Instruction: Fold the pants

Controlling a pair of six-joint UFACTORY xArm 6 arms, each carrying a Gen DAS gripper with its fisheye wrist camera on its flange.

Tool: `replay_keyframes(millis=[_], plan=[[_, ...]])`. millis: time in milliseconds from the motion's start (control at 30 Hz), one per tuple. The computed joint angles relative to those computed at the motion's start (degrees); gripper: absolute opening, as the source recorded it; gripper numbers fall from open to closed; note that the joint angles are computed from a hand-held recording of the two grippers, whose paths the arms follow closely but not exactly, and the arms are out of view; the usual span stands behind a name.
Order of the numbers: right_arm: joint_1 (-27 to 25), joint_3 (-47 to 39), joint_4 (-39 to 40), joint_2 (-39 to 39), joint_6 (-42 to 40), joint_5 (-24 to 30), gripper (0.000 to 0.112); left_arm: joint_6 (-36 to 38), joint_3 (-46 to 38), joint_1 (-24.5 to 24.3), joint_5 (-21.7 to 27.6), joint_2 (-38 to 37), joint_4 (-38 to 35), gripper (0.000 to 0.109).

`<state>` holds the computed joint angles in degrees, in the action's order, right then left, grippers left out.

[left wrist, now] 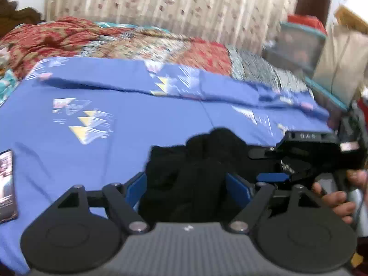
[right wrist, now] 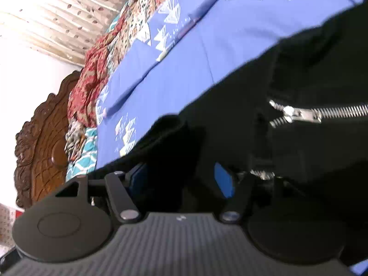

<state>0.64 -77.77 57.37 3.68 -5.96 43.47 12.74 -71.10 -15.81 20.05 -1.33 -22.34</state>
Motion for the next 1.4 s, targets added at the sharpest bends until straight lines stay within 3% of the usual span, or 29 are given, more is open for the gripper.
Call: replay_keyframes(millis=[133,333,500,533,567,600,667,800,867,900,967,1033,1100,1200,1267,1400], plan=[[-1.69,1.75,0.48,-1.3,-1.32,0.01,0.067,3.75,2.32,1.43,-0.69,-2.41,-6.51,0.08],[-3.47,1.16,3.09,-0.54,1.13,4.46,0.077,2.75,-0.05,1.6,2.71,0.38,-7.84,0.079],[0.15,-4.15,-8.18,3.75,4.74,5.87,0.078,2.75,-0.45,0.69,4.31,1.64,-7.98,0.077],[1.16,-5.8,-10.82,5.02,4.52,5.85,0.062,2.93,-0.47,0.63,4.71,1.72,-8.25,0.076],[1.84,-7.42,-13.36,6.04,3.9,6.41,0.016,2.63,-0.33,0.57,4.97,1.67,-7.85,0.074],[2.08,-9.86,-13.97,7.53,2.06,8.52,0.017,2.45,-0.15,0.46,5.06,1.52,-7.54,0.071],[2.67,-11.46,-12.63,7.76,-1.17,7.57,0.016,2.76,0.42,0.12,4.35,0.98,-7.49,0.07],[2.68,-10.38,0.07,5.23,-16.39,2.02,0.017,3.33,0.37,-0.76,3.27,0.86,-6.54,0.07],[2.44,-9.92,-4.54,5.48,-14.09,0.65,0.017,3.26,-1.06,-1.18,4.72,1.93,-6.03,0.07],[2.35,-9.69,-10.45,5.84,-9.89,0.38,0.018,3.2,-1.8,-1.42,5.48,2.53,-5.58,0.069],[1.15,-7.96,-17.2,7.1,-3.71,2.27,0.03,3.16,-3.52,-1.7,7.94,3.91,-4.89,0.069],[-0.51,-5.61,-14.35,6.24,-0.05,2.36,0.032,2.77,-4.94,-1.77,9.62,4.84,-4.19,0.069],[-3.67,-3.25,-5.49,3.77,-2.86,3.26,0.036,3.81,-6.57,-1.75,9.86,5.4,-5.07,0.069],[-6.81,1.72,0.42,-2.43,-11.92,-3.49,0.041,3.87,-10.79,-2.3,9.34,7.55,-5.44,0.069],[-9.3,5.11,0.15,-6.32,-13.29,-7.49,0.048,2.42,-14.97,-3.09,9.84,10.27,-4.58,0.067],[-13.55,15.8,-4.57,-14.37,-10.9,-16.02,0.061,-1.71,-22.3,-5.34,12.72,16.52,-0.85,0.052]])
